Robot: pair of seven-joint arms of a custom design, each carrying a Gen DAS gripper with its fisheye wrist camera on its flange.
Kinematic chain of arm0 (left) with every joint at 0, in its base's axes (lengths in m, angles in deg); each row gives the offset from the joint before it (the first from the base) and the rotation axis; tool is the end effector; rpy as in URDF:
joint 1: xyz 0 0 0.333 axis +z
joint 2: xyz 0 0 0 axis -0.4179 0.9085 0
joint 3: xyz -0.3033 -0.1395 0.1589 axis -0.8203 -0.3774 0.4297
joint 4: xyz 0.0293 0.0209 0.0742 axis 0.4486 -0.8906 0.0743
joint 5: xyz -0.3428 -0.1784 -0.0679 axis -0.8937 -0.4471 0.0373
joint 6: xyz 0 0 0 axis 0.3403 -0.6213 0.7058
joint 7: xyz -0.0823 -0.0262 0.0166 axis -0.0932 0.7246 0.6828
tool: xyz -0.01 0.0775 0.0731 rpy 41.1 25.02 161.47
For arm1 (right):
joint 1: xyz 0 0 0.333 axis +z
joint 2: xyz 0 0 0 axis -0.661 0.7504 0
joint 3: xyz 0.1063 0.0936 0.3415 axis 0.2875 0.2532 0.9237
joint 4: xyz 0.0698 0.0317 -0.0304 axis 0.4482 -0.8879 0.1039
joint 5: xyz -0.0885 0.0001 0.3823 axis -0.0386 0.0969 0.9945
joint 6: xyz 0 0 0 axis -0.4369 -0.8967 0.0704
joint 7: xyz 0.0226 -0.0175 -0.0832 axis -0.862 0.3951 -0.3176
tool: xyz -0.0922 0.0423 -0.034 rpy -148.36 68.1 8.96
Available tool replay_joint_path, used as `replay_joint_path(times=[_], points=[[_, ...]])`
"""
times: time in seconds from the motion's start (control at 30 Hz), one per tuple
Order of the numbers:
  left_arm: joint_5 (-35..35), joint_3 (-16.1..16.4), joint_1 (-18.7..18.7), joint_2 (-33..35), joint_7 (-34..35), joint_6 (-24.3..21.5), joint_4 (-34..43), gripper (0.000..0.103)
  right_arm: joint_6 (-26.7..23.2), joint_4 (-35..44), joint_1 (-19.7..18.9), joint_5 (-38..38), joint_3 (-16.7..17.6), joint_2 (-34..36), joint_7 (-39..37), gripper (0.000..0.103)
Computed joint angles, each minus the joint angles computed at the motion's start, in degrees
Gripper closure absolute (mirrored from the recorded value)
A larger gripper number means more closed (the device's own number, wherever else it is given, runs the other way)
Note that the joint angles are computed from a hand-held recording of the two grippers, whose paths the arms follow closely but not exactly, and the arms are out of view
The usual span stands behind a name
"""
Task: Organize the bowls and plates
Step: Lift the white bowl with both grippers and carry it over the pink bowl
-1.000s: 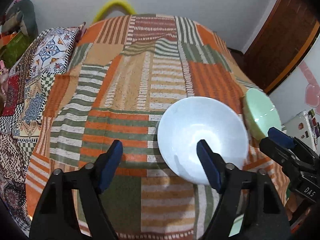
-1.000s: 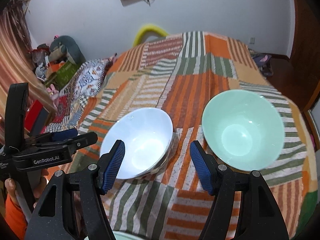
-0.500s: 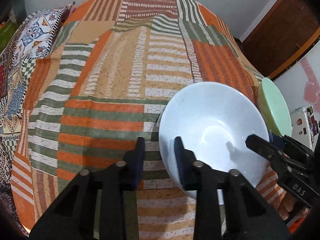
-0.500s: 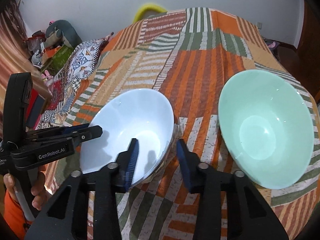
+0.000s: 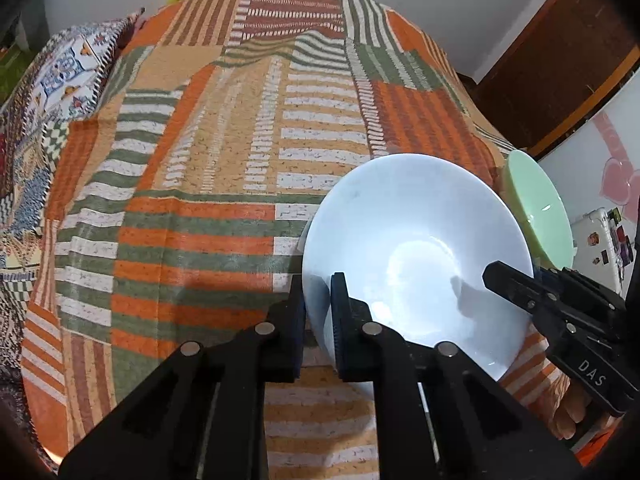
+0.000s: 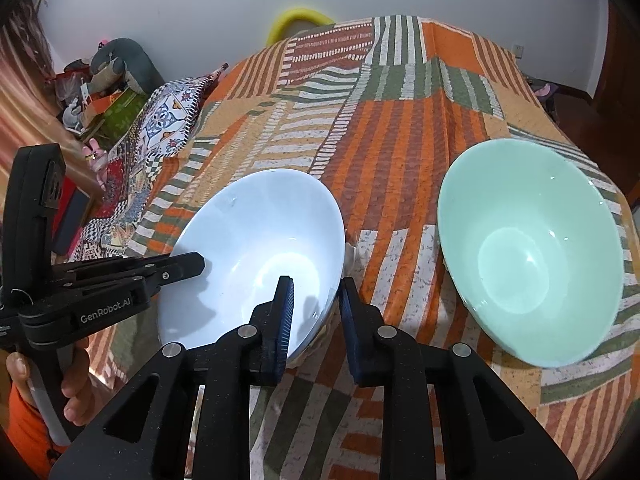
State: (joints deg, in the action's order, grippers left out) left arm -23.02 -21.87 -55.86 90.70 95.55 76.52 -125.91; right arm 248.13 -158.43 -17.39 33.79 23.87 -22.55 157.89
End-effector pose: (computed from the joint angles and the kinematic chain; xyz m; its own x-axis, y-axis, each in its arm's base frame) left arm 0.4880 -0.5173 0.4063 -0.2845 -0.9303 0.2315 -0.9014 0.1773 -0.3951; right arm 0.4400 0.3039 0.4379 0.0507 -0.9564 -0.2876 -0.8560 0.1068 -0.5059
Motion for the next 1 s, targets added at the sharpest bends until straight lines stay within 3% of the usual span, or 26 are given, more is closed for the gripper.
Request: replay_joint_path(times=[0.23,0.47,1.0], points=[[4.3,1.3,-1.9,-5.3,-4.0,1.3,-3.9,0.092,-0.2,-0.8,-1.9,-6.7,2.1,-3.7,6.5,0.082],[10.6,1.5,-3.4,-11.3,-10.6,1.2,-7.7,0.092,-1.6,-1.7,-6.9,-13.2,8.7,-8.6,12.8,0.081],[19.4,-3.2,-1.2,-26.5,-22.1,-0.4,-18.9,0.092,0.8,-4.5,-11.6,-9.6,17.7,-15.3,11.7,0.081]])
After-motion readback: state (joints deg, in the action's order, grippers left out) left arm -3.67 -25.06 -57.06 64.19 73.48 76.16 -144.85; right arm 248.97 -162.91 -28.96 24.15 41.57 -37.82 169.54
